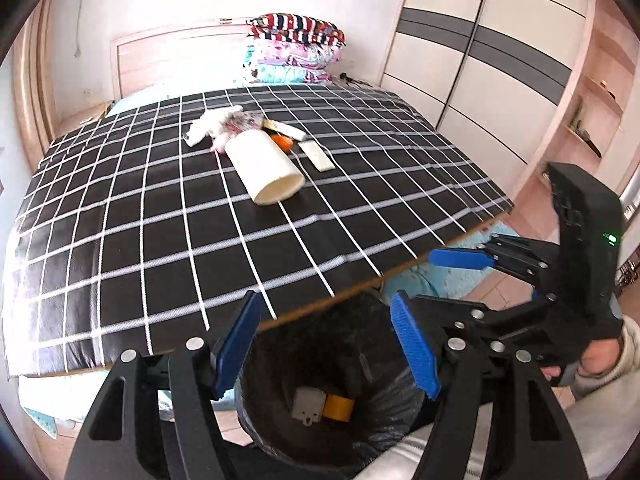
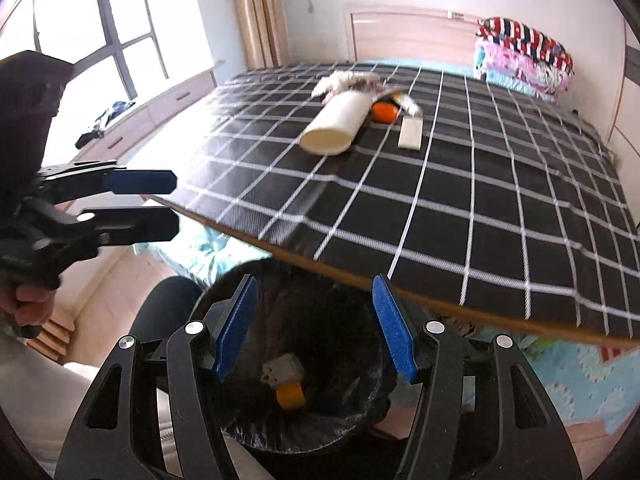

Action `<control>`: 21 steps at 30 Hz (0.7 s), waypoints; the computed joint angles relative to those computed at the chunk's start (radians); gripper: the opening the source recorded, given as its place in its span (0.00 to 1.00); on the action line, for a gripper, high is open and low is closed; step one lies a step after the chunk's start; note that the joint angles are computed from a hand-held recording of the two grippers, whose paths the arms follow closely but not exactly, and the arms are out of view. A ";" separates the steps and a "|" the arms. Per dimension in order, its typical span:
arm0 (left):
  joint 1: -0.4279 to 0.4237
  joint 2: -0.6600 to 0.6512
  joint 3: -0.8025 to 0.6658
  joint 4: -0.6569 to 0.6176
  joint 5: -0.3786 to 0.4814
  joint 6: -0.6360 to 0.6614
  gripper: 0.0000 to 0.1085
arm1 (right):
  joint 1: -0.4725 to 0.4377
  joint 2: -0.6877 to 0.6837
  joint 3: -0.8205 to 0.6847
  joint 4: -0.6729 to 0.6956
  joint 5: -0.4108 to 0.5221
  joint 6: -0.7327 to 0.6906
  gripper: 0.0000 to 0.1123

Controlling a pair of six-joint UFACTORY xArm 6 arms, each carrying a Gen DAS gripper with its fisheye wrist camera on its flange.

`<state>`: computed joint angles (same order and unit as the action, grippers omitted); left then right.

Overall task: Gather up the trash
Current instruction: 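Move both grippers back up to the items on the bed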

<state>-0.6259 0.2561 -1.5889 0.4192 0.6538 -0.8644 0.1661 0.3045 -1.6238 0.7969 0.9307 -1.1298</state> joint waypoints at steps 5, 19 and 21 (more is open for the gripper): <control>0.029 0.028 -0.045 0.006 0.014 -0.001 0.60 | 0.007 0.032 -0.058 0.010 -0.011 -0.001 0.53; 0.097 0.157 -0.233 -0.089 0.034 0.080 0.60 | 0.026 0.212 -0.322 -0.036 -0.016 0.095 0.53; 0.104 0.184 -0.272 -0.103 0.049 0.088 0.60 | 0.029 0.241 -0.365 -0.045 -0.011 0.110 0.53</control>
